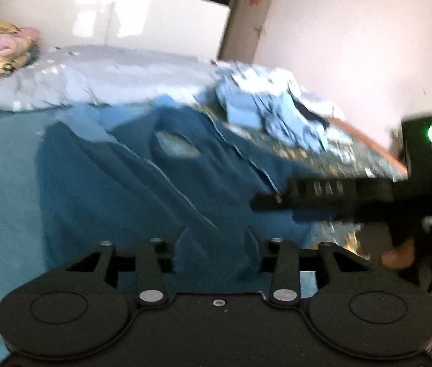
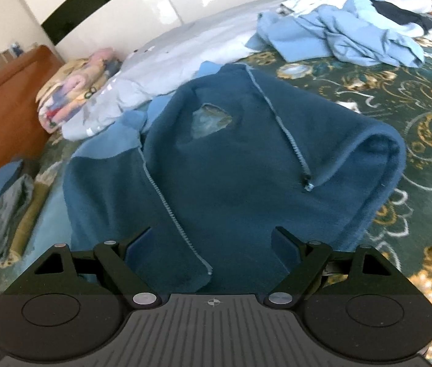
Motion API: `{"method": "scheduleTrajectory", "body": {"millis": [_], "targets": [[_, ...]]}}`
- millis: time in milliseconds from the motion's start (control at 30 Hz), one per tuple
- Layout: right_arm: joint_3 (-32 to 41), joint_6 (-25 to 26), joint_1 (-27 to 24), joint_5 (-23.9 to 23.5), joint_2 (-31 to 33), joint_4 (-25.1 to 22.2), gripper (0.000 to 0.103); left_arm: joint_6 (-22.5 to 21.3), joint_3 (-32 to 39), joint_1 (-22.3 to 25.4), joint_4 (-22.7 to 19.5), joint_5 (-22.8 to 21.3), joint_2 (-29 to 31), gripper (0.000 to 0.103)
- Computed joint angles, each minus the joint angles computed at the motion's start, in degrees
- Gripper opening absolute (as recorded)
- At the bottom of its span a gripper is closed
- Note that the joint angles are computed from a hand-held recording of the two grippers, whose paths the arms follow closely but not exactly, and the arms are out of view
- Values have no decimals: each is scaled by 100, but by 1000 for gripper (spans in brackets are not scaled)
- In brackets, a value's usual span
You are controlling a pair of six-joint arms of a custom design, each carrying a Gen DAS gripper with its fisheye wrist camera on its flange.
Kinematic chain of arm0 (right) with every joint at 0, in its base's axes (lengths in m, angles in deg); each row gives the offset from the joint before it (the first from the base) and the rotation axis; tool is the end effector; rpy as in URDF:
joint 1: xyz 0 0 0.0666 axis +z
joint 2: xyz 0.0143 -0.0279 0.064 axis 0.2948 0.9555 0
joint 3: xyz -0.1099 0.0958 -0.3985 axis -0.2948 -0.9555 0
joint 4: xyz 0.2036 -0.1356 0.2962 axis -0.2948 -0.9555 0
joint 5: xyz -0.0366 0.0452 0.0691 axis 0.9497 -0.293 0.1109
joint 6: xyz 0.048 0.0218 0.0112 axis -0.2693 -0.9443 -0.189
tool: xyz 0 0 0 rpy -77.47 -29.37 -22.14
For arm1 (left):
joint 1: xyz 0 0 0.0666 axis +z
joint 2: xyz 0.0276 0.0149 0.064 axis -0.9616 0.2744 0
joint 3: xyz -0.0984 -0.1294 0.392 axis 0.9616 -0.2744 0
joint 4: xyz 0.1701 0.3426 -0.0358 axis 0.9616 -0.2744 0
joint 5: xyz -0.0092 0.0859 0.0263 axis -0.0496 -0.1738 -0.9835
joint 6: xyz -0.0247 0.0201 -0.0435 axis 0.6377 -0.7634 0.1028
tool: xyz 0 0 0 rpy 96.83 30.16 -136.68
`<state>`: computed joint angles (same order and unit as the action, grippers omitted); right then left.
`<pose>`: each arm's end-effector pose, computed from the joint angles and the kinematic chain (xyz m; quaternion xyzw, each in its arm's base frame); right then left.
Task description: Fold clothes
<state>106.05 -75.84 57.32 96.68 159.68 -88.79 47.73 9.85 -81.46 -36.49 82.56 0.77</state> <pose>0.3594 0.2888 0.4596 0.1543 0.9051 0.1688 0.3583 0.3312 -0.0598 0.4837 0.1845 0.8595 -0.2262 0.4196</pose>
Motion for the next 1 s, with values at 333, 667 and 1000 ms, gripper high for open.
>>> {"method": "scheduleTrajectory", "body": {"millis": [333, 667, 1000], "targets": [[611, 765, -249, -586, 702, 4, 80, 438, 983, 1380, 126, -597, 1140, 47], [1214, 1398, -590, -1465, 1439, 233, 67, 292, 1753, 1553, 177, -59, 2157, 58], [1325, 1377, -779, -2399, 1757, 740, 30, 303, 2134, 1414, 31, 567, 2739, 57]]}}
